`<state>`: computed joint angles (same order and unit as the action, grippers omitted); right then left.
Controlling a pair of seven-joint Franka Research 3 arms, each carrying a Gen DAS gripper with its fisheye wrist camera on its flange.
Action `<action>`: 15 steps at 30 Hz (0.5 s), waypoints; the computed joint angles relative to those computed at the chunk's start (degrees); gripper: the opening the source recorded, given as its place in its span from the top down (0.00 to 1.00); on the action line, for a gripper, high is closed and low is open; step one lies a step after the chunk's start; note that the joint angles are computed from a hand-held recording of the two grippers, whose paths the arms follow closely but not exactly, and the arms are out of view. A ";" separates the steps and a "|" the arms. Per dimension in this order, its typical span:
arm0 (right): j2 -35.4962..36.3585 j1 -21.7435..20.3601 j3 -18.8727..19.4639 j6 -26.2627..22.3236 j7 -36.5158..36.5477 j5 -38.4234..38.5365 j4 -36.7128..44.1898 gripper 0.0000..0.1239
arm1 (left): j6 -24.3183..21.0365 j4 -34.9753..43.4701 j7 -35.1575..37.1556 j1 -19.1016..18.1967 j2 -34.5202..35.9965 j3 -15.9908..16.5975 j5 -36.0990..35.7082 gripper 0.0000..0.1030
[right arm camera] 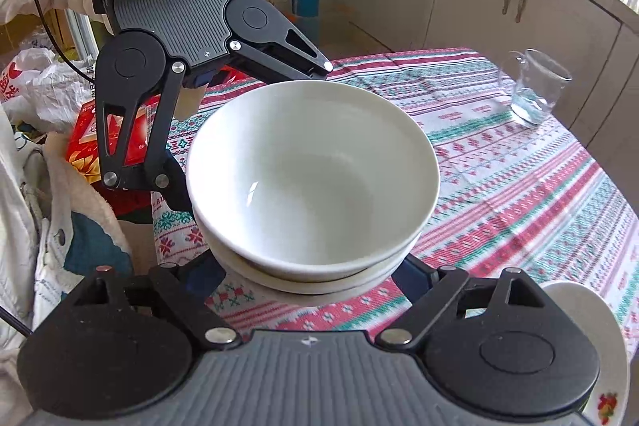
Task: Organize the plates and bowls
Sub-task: 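Carry the bowl stack with both tools and lower it onto the plate stack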
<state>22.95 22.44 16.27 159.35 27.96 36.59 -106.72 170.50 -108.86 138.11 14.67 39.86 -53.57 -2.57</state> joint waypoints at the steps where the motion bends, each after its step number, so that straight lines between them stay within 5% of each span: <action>1: -0.64 -0.46 0.08 -0.03 -0.41 0.44 -0.51 0.26 | -0.65 1.31 -0.17 -0.95 0.39 0.41 0.21 0.16; 15: -7.34 -4.12 -4.73 0.80 -2.27 0.69 -5.71 0.26 | -14.25 35.35 4.35 -23.75 13.26 12.91 -0.50 0.16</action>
